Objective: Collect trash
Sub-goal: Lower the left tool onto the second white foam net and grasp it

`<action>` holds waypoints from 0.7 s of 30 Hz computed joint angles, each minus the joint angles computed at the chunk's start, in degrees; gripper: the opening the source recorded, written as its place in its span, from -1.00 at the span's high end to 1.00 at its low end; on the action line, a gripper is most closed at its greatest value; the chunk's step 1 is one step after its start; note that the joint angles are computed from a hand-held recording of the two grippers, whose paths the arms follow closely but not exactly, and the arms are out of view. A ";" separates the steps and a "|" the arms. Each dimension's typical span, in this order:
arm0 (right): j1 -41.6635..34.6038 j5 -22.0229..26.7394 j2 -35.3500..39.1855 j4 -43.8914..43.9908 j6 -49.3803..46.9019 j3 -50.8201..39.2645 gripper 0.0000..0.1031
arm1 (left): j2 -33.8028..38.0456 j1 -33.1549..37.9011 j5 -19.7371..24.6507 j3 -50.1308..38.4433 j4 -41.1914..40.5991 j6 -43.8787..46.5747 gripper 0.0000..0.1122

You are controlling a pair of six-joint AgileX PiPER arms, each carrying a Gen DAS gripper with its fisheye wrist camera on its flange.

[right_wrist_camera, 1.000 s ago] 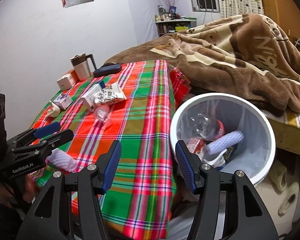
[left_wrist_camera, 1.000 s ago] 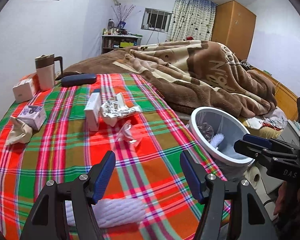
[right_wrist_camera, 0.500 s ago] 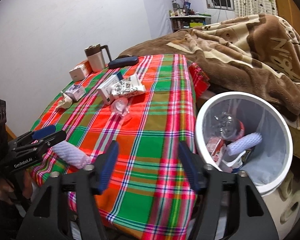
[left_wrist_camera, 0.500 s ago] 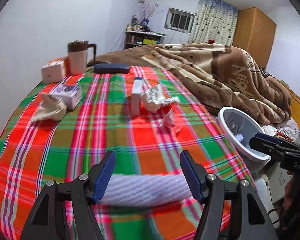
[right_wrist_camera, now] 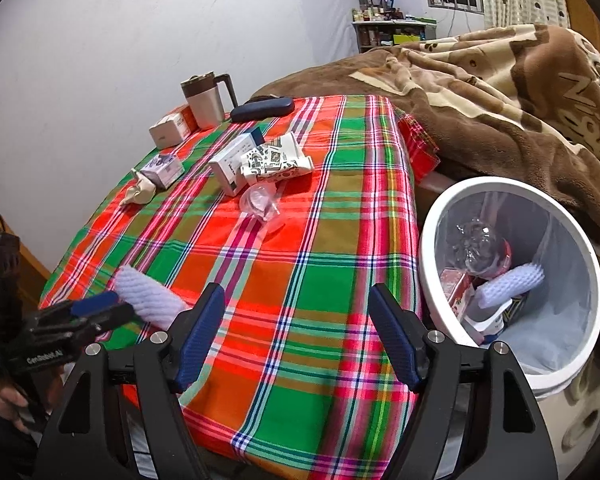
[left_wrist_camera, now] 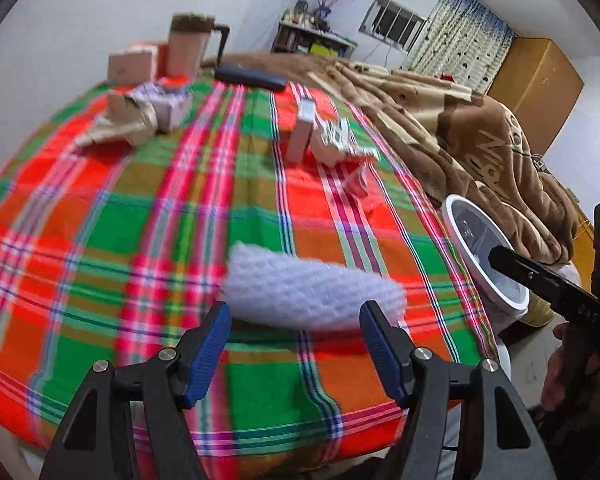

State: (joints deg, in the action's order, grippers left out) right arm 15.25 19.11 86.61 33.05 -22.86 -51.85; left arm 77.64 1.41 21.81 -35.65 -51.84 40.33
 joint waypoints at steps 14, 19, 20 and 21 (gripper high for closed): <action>-0.78 -0.07 0.17 -3.79 4.23 -0.19 -0.47 | 11.13 -7.20 -3.67 -12.38 6.41 -12.09 -0.18; -1.81 -0.36 0.16 -2.48 3.02 0.13 -0.47 | 12.21 -10.66 -6.07 -12.65 16.18 -23.39 -0.18; -2.02 -0.35 0.37 -1.96 2.60 0.08 -0.47 | 12.24 -10.91 -6.58 -12.41 17.47 -24.95 -0.18; -2.14 -0.35 0.64 -1.81 2.62 -0.03 -0.47 | 12.27 -11.35 -7.46 -12.12 18.89 -26.78 -0.18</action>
State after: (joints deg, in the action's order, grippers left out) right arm 13.11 18.75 87.25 31.24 -20.25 -51.88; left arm 89.91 -9.94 14.34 -47.77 -32.95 13.55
